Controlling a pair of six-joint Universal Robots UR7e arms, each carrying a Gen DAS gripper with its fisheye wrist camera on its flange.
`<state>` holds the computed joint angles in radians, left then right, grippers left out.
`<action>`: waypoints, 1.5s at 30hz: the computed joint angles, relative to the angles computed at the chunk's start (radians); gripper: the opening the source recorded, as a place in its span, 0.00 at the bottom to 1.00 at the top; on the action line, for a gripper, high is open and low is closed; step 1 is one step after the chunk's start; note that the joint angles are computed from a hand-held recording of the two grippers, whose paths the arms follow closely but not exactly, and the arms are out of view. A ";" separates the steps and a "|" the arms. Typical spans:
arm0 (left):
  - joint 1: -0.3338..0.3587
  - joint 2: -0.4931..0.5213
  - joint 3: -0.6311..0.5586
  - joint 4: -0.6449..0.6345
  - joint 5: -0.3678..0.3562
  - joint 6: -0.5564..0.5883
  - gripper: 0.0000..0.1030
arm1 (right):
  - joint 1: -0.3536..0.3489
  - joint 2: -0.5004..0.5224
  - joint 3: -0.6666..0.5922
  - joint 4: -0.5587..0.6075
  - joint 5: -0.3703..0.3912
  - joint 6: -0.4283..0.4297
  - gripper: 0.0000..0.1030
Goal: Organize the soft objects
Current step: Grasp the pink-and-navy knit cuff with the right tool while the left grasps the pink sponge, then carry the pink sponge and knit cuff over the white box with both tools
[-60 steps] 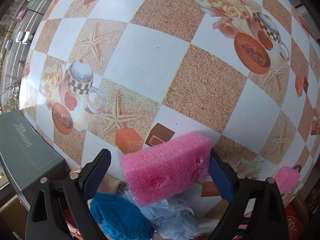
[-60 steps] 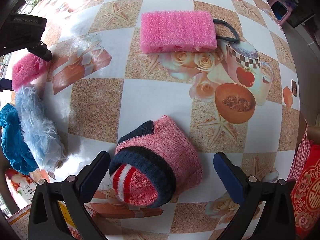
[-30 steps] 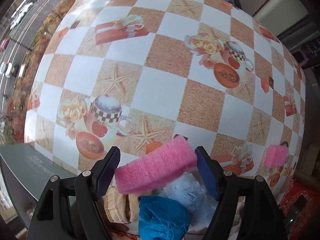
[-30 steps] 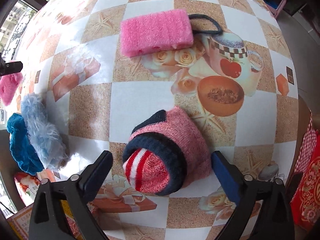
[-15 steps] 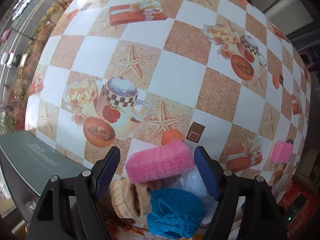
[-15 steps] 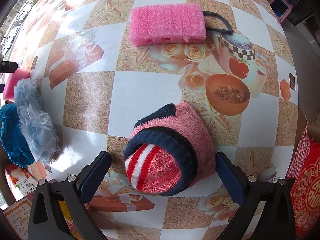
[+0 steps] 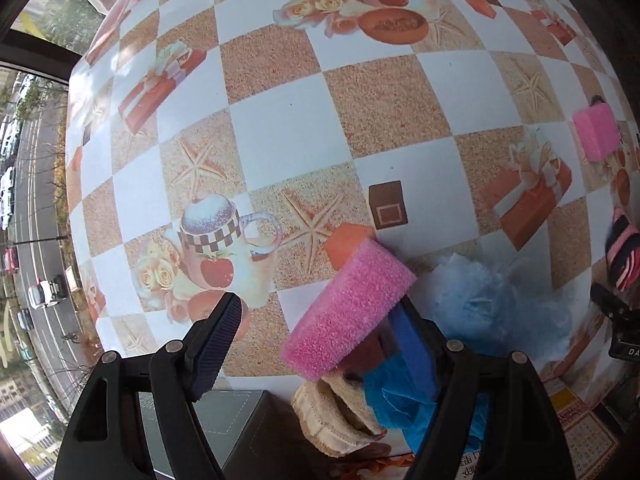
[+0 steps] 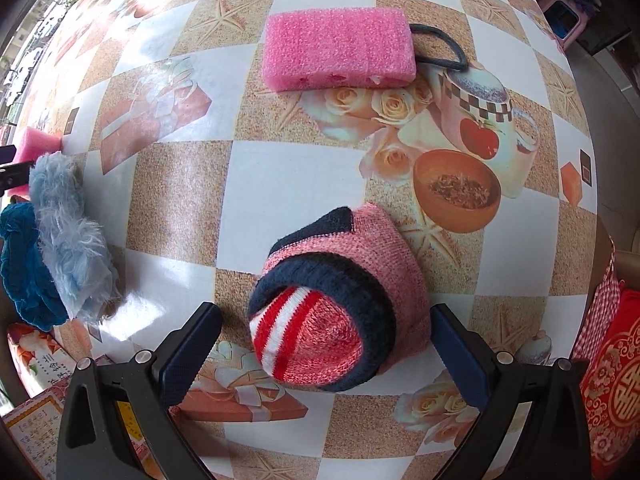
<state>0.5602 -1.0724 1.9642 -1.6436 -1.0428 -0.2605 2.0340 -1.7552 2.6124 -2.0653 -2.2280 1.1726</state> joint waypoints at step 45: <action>-0.499 -0.341 0.133 -0.129 -0.651 0.202 0.26 | 0.761 -0.006 -0.230 0.495 0.221 1.104 0.39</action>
<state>0.0610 -1.4137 2.0972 -1.7726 -1.6941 -0.0582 2.7952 -1.7616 2.3823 -1.5702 -2.0067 2.2763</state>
